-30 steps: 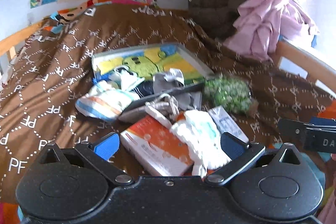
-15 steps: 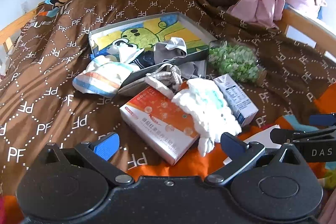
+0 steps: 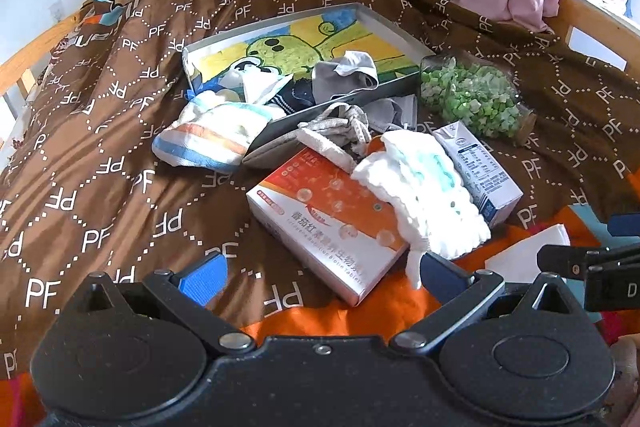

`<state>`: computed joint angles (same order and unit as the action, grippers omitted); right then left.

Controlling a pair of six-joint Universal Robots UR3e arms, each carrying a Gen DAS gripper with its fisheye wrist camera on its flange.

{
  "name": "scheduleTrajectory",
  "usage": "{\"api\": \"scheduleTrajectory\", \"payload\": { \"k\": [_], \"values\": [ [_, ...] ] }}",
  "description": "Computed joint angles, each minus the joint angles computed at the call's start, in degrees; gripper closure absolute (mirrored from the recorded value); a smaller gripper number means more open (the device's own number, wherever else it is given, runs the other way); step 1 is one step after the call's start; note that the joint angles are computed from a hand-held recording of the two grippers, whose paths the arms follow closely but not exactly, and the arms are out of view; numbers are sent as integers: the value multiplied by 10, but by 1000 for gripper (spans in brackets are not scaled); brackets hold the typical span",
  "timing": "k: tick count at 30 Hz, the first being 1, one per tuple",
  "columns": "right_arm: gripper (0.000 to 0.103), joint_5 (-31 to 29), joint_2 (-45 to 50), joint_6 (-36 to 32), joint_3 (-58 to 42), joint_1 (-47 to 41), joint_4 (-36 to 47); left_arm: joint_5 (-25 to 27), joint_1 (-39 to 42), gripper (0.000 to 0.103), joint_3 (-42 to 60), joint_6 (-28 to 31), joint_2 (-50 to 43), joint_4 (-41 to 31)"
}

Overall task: Organize soft objects
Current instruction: 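Lower both tools toward the white cloths beside the orange box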

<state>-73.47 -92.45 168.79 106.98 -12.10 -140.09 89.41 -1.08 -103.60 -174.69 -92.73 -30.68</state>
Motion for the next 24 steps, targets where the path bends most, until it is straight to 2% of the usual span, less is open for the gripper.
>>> {"api": "scheduleTrajectory", "payload": {
  "k": [8,16,24],
  "values": [
    [0,-4,38,-36,-40,15,0,5,2,1,25,-10,-32,2],
    [0,-20,80,-32,-75,26,18,-39,19,1,46,-32,-62,30],
    [0,-14,72,-35,-41,26,-65,-90,37,1,63,-71,-84,28]
  ]
}}
